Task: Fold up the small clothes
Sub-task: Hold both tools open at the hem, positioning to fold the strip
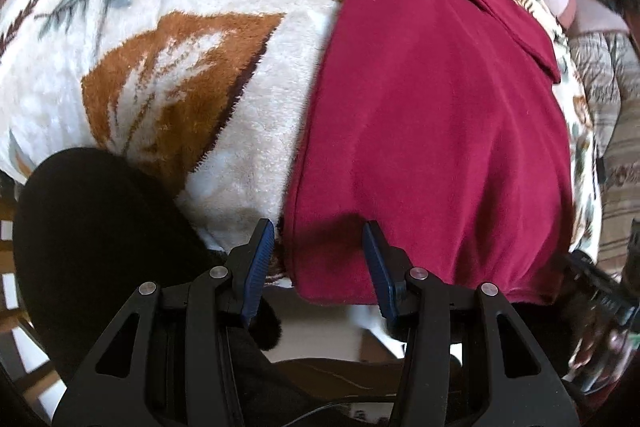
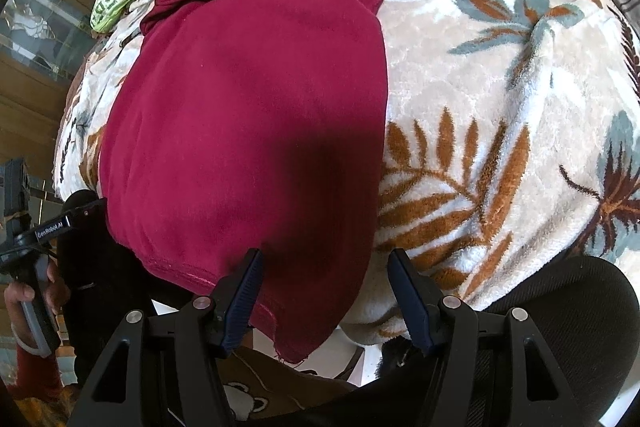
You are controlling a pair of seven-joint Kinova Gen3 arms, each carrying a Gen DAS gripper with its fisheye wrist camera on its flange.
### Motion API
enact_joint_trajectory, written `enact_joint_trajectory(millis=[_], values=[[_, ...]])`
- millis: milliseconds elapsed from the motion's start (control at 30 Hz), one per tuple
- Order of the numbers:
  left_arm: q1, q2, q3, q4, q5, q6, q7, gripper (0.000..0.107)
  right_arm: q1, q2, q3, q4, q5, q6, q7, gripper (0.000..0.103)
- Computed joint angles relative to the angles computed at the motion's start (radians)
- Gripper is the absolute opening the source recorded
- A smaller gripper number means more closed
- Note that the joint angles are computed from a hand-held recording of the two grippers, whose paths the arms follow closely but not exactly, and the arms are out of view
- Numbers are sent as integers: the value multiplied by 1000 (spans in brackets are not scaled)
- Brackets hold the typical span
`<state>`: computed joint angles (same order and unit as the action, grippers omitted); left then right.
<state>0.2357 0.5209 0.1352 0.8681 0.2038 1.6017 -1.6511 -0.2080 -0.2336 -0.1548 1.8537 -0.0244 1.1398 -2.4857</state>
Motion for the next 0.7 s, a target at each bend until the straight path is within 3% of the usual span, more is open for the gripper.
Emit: enact_joint_trajectory(millis=[433,700], values=[[3,60,8,-64,12,94,-21,45,7,-17,28,44,-52,-29,34,63],[13,67,4,-67,9,92,-15,47,19,-39,33,64,-85,-50,54,65]])
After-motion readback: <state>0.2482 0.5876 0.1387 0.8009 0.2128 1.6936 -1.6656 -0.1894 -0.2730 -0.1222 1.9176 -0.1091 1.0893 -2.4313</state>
